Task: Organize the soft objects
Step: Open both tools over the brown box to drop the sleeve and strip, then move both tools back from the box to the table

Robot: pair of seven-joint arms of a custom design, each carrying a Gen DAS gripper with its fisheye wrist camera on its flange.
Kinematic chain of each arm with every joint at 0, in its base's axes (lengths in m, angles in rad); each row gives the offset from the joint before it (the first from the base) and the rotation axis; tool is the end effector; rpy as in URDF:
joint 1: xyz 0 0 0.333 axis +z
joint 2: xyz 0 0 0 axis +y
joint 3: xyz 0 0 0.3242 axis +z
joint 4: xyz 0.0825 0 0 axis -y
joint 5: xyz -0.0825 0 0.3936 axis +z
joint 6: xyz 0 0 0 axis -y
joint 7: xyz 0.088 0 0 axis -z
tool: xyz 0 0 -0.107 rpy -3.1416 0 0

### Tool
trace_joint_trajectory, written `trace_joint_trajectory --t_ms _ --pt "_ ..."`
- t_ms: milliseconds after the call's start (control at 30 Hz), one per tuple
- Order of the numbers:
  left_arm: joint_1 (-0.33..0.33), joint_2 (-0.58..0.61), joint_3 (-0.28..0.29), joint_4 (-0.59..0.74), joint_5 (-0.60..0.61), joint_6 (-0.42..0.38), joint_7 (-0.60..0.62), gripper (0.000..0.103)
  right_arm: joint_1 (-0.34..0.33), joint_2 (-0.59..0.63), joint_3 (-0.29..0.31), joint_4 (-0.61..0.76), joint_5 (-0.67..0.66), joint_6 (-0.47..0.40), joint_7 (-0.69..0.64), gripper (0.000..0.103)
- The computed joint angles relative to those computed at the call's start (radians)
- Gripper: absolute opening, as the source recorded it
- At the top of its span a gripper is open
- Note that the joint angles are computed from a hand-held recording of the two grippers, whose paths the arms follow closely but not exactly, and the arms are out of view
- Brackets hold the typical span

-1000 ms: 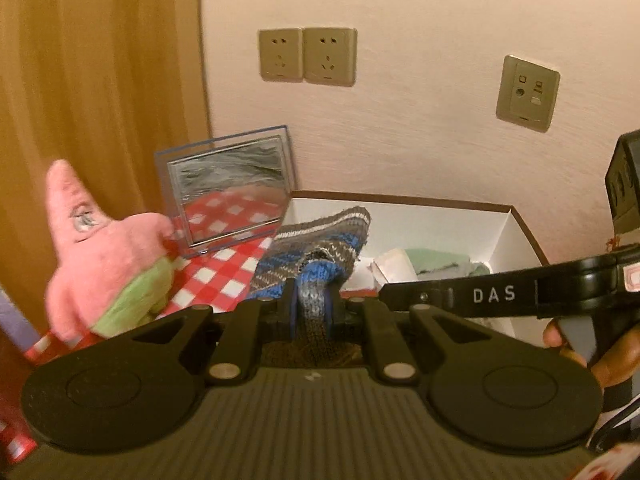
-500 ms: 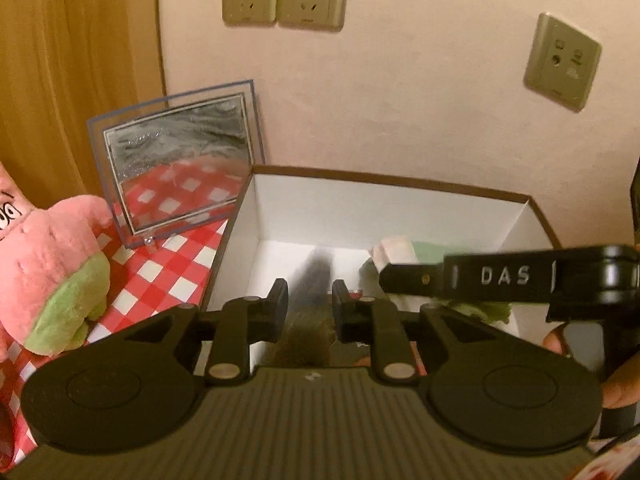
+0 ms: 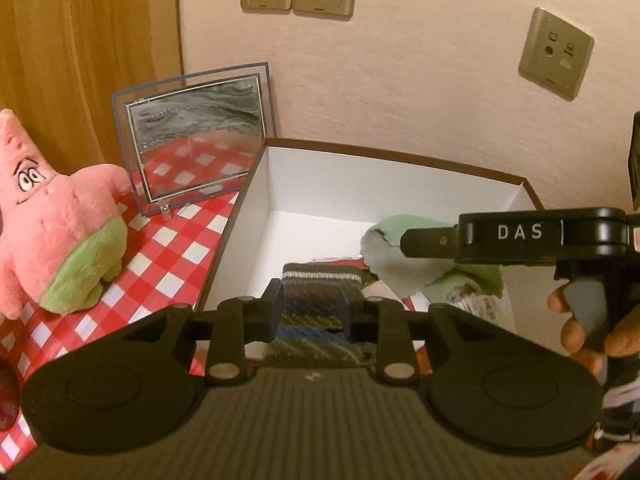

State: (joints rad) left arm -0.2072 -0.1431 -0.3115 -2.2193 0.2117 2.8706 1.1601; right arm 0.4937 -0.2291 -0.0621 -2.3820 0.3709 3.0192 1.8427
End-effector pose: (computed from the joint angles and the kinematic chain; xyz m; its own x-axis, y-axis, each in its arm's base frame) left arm 0.4758 -0.2932 0.5295 -0.3245 -0.9437 0.0647 -0.6758 0.1834 -0.7139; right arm 0.4813 0.1902 0.5129 0.0102 -0.8704 -0.4922 -0.7395 0.3248 -0.5896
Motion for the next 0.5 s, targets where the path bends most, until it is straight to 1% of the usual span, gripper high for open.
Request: trace_joint_trajectory --t_ms 133,267,500 --pt "0.001 -0.054 -0.01 -0.037 -0.008 -0.004 -0.023 0.027 -0.018 -0.047 0.015 -0.032 -0.042 -0.008 0.021 0.065" --pt "0.011 -0.123 -0.035 -0.081 -0.022 0.001 -0.046 0.027 0.003 -0.11 -0.004 -0.074 -0.066 -0.012 0.02 0.065" --pt "0.015 -0.266 -0.074 -0.165 -0.073 -0.016 -0.054 0.032 0.013 -0.265 -0.001 -0.159 -0.144 -0.091 0.038 0.065"
